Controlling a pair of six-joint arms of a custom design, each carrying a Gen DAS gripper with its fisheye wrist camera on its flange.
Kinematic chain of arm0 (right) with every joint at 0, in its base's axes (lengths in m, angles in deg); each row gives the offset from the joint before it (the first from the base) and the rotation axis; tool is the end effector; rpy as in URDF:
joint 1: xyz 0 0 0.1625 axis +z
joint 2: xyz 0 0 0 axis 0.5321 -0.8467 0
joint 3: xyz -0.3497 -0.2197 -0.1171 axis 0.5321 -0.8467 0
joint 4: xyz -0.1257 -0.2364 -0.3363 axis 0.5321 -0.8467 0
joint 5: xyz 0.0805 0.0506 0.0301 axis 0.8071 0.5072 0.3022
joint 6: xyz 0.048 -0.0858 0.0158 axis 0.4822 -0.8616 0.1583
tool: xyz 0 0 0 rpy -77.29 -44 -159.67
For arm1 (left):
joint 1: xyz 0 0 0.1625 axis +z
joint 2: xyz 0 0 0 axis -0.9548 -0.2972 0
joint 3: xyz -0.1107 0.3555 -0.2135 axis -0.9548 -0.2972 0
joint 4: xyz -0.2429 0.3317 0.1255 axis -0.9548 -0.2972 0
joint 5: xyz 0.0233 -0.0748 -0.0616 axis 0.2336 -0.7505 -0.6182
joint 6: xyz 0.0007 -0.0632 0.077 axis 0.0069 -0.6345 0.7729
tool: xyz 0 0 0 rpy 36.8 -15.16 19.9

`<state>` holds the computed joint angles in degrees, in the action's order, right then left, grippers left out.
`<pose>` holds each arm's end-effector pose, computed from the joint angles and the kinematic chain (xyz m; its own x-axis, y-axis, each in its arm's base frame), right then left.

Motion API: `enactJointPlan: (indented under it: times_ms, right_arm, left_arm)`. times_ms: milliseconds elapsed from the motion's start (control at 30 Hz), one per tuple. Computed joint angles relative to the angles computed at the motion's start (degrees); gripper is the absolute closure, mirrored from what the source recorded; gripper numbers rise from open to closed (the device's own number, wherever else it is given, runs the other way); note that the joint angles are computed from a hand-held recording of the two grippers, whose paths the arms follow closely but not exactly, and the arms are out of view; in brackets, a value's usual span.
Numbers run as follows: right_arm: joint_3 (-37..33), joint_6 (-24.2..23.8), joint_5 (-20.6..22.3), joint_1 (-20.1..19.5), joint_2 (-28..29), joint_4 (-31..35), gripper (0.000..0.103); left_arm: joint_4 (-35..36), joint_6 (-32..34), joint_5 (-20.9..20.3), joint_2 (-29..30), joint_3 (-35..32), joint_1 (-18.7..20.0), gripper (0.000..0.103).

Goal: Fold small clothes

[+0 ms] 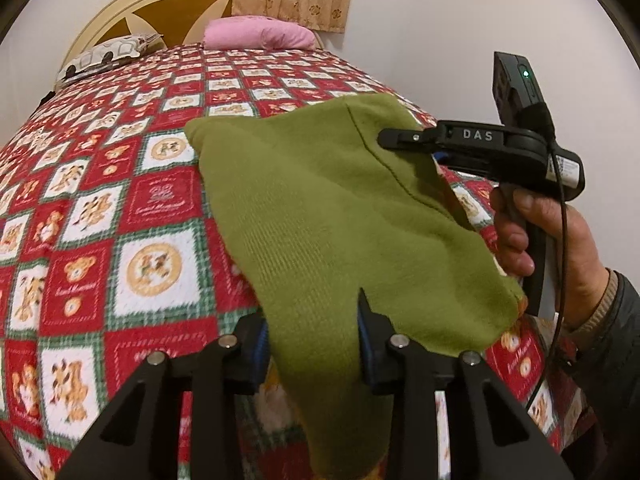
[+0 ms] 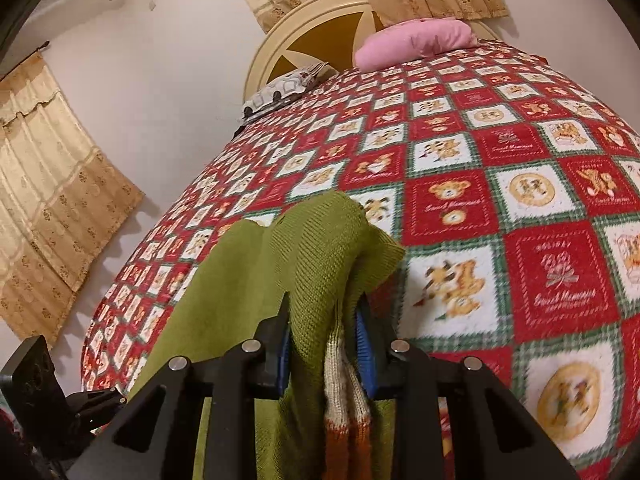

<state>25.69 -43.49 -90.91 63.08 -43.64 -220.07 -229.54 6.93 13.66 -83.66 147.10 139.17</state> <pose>0.1915 -0.8296 0.1046 -0.9324 -0.1826 0.3119 -0.3399 0.7362 -0.5851 -0.1071 -0.6817 0.1753 -0.7444 0.4613 -0.4828 0.6287 0.7278 -0.2739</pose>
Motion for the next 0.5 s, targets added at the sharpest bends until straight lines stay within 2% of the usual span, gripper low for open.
enactJointPlan:
  times_ms: [267,500]
  right_arm:
    - [4.2,0.9,1.9,2.1,0.0,-2.8,0.076]
    - [3.1,0.8,2.7,4.1,2.3,-1.8,0.076]
  left_arm:
    - [-1.5,-1.2,-0.2,-5.6,5.2,1.1,0.066]
    - [-3.3,-1.1,0.5,-9.3,8.1,2.4,0.066]
